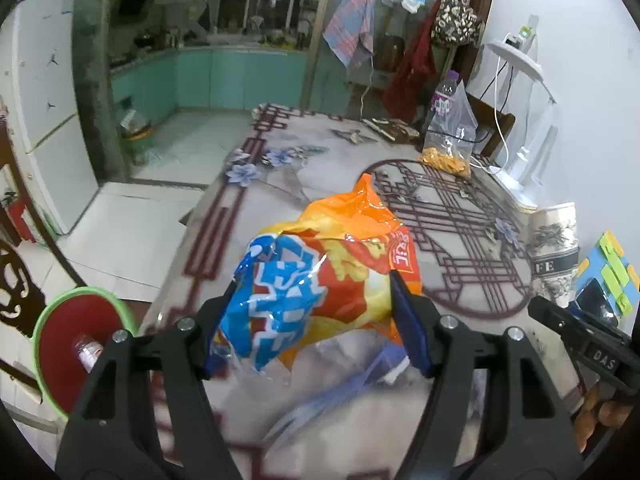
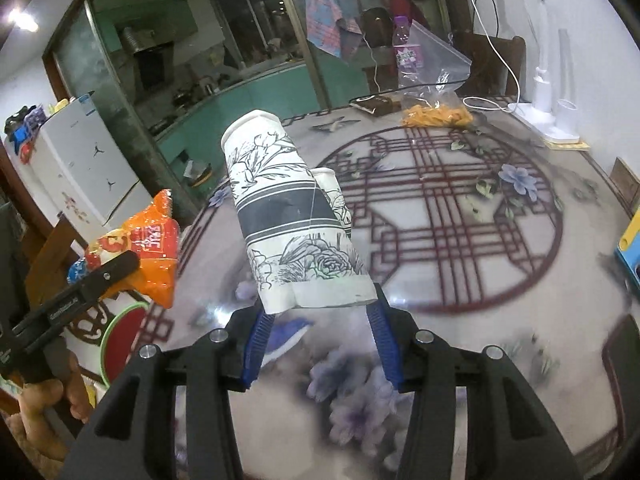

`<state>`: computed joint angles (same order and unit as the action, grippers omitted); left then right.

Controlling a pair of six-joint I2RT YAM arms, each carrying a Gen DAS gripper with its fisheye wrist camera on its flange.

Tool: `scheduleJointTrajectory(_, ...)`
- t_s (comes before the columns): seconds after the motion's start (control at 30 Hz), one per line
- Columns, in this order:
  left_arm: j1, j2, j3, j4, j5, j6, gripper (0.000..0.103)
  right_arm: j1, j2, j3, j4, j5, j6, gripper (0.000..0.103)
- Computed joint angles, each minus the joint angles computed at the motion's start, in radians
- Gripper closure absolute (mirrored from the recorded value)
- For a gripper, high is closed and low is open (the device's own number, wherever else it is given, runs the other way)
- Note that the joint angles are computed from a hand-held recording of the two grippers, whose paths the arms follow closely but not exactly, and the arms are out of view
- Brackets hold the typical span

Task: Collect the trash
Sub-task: 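Carry the chip bag and paper cups over the red bin with both tools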

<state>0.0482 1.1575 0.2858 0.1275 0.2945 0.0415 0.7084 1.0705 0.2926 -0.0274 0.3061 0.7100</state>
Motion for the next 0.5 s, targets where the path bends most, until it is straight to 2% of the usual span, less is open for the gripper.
scheduleJointTrajectory(0.1,0.051,-0.163,-0.087,-0.057,0.015,0.030,0.036,0.094,-0.017,-0.001,-0.036,0.051,0.058,0.057)
scheduleJointTrajectory(0.17,0.071,-0.213,-0.115,-0.082,0.016,0.047,0.036,0.154,-0.011,0.008,-0.051,0.082,0.093,0.057)
scheduleJointTrajectory(0.37,0.086,-0.252,-0.141,-0.075,-0.018,0.080,0.036,0.290,0.075,0.079,-0.053,0.163,0.117,0.057)
scheduleJointTrajectory(0.5,0.113,-0.194,-0.141,-0.017,-0.031,0.079,0.036,0.342,0.148,0.127,-0.047,0.210,0.103,0.057)
